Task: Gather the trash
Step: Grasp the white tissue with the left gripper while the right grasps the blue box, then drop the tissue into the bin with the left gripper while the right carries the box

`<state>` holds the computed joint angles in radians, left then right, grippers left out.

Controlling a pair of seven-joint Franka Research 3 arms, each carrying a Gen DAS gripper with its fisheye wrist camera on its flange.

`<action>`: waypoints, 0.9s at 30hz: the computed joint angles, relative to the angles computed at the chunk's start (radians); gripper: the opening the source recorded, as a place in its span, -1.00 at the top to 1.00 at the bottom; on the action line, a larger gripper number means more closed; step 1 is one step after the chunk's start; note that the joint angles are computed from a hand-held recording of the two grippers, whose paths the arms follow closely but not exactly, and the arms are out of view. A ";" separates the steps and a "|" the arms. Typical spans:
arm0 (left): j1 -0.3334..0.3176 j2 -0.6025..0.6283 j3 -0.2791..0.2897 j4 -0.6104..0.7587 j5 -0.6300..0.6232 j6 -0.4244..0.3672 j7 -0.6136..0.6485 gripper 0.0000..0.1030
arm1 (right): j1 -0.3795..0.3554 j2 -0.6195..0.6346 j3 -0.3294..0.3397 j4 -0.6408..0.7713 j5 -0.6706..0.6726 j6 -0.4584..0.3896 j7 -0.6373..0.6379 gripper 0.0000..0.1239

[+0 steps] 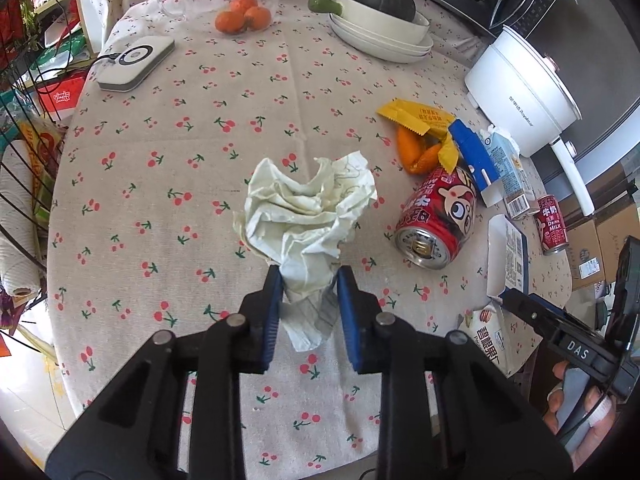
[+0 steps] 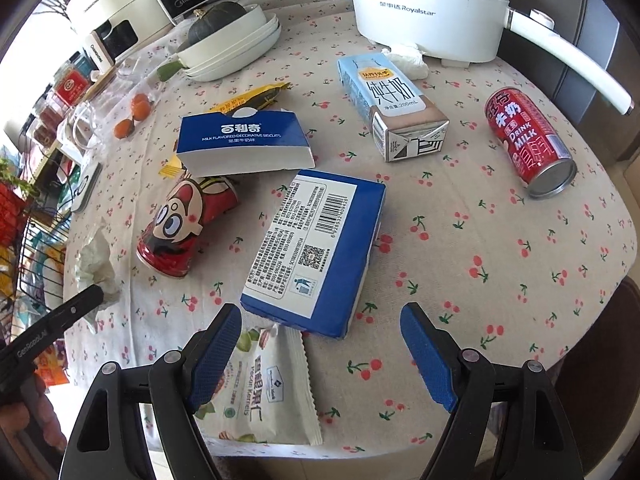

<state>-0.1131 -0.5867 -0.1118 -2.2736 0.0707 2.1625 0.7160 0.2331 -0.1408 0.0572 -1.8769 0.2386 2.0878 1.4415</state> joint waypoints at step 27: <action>-0.034 -0.023 -0.029 0.040 0.022 0.040 -0.006 0.43 | -0.020 -0.107 -0.035 -0.054 0.054 0.077 -0.128 -0.07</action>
